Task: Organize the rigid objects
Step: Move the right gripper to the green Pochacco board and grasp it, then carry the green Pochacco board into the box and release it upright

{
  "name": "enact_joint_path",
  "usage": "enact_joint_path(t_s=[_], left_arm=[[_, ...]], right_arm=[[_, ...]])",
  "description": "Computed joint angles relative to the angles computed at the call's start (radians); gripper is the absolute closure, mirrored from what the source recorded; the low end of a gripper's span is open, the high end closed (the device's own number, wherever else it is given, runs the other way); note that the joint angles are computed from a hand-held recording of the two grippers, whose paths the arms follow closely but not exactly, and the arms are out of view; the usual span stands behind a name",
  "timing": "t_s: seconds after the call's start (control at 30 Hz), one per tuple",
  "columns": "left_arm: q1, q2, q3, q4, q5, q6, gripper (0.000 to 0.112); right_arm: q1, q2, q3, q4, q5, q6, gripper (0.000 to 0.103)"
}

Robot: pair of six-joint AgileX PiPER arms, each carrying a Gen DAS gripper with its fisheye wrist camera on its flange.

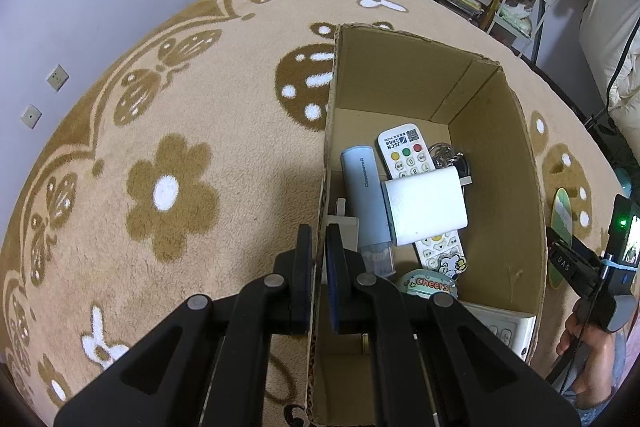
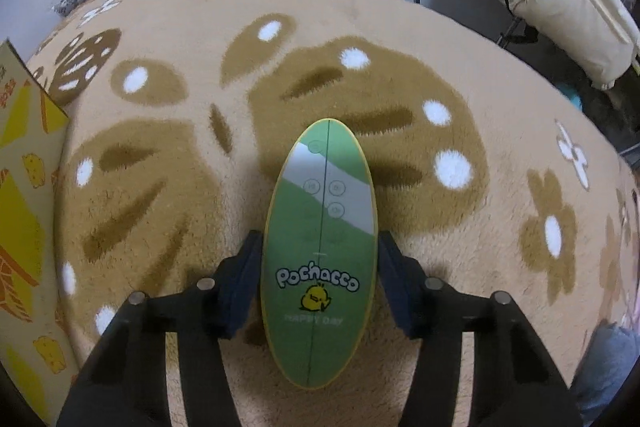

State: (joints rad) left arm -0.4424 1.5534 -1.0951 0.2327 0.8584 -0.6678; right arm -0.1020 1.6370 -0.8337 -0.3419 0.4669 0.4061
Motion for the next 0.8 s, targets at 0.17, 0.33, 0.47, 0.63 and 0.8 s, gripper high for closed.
enact_joint_path(t_s=[0.17,0.33,0.47,0.63,0.8], left_arm=[[0.001,-0.001,-0.001,-0.003,0.001,0.001,0.105],[0.01,-0.003,0.003,-0.015,-0.005,0.016,0.105],[0.02,-0.006,0.008,-0.03,-0.014,0.026,0.105],[0.014,-0.004,0.005,-0.013,-0.004,0.02,0.105],[0.013,-0.007,0.012,-0.016,-0.011,0.017,0.105]], right_arm=[[0.014,-0.045,-0.008,0.024,-0.009,-0.003,0.043],[0.013,-0.151,-0.036,0.178,-0.02,-0.149,0.043],[0.043,-0.227,-0.058,0.28,-0.003,-0.259,0.043],[0.107,-0.275,-0.086,0.367,0.022,-0.336,0.043],[0.219,-0.277,-0.131,0.398,0.046,-0.332,0.043]])
